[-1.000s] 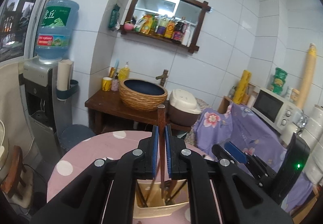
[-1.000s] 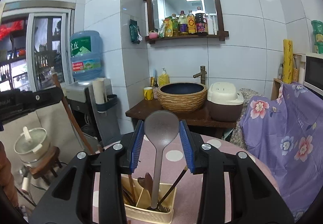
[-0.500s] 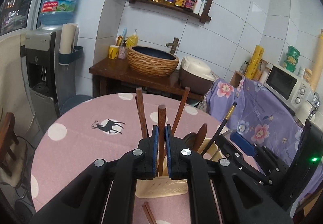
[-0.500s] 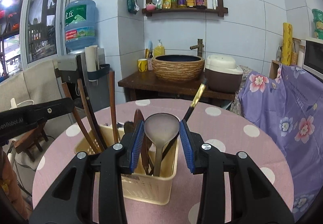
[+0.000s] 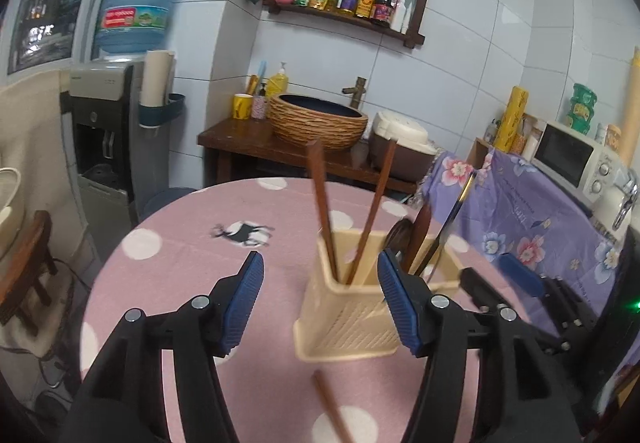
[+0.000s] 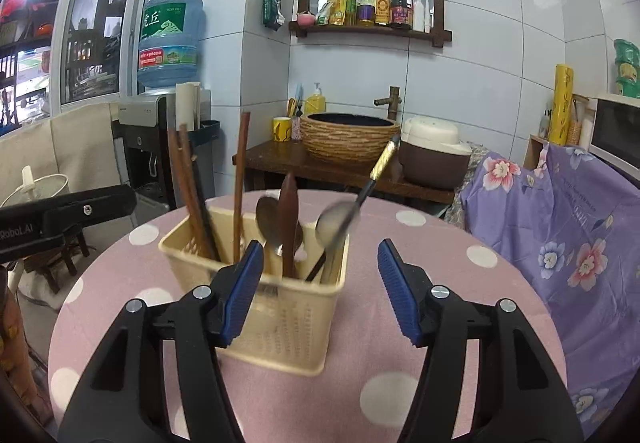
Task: Organize utensils
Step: 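Move both grippers down to the two brown chopsticks lying on the table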
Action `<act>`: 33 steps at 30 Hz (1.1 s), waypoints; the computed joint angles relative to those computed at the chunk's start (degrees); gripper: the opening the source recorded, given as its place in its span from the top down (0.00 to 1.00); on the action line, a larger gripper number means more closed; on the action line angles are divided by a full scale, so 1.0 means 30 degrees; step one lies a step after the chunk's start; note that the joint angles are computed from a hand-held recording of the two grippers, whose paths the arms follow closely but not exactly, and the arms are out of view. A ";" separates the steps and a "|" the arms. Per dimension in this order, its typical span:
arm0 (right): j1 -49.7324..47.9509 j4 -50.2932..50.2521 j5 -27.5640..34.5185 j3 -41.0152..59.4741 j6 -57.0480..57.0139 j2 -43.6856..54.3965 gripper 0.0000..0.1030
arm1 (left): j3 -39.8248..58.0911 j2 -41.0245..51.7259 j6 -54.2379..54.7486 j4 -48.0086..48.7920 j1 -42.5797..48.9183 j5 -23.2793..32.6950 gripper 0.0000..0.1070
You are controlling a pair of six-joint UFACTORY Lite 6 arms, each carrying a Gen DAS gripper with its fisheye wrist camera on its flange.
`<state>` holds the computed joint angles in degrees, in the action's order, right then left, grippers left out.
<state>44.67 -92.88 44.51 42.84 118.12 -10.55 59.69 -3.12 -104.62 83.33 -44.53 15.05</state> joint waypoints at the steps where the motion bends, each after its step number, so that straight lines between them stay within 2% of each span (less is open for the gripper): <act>1: 0.0439 0.0708 -0.0254 -0.0453 -0.0180 -0.0207 0.35 | -0.0971 -0.0579 -0.0492 0.0352 -0.0158 0.0302 0.40; 3: 0.1377 0.2123 -0.0539 -0.1017 -0.0401 0.0080 0.34 | -0.2796 -0.1465 -0.1540 0.1029 -0.0358 0.0727 0.34; 6: 0.2366 0.3630 -0.1878 -0.1371 -0.0161 0.1771 0.33 | -0.5251 -0.2113 -0.3207 0.1710 -0.0920 0.1913 0.33; 12: 0.3481 0.4374 -0.3971 -0.1448 0.1826 0.5015 0.33 | -0.8628 -0.2720 -0.5609 0.2443 -0.1174 0.2531 0.29; 19: 0.3894 0.5099 -0.4470 -0.0965 0.1658 0.5974 0.33 | -0.9858 -0.3550 -0.5931 0.2450 -0.1168 0.2733 0.28; 24: 0.4110 0.6638 -0.4162 -0.0564 0.0099 0.6059 0.33 | -1.0080 -0.3707 -0.6203 0.2587 -0.1500 0.2775 0.26; 28: 0.4037 0.6453 -0.4254 -0.0510 0.0366 0.6178 0.33 | -1.0109 -0.3606 -0.6321 0.2687 -0.1603 0.2741 0.26; 33: 0.4118 0.6480 -0.4038 0.0755 0.0332 0.7457 0.57 | -1.0042 -0.3494 -0.6517 0.2557 -0.1796 0.2746 0.26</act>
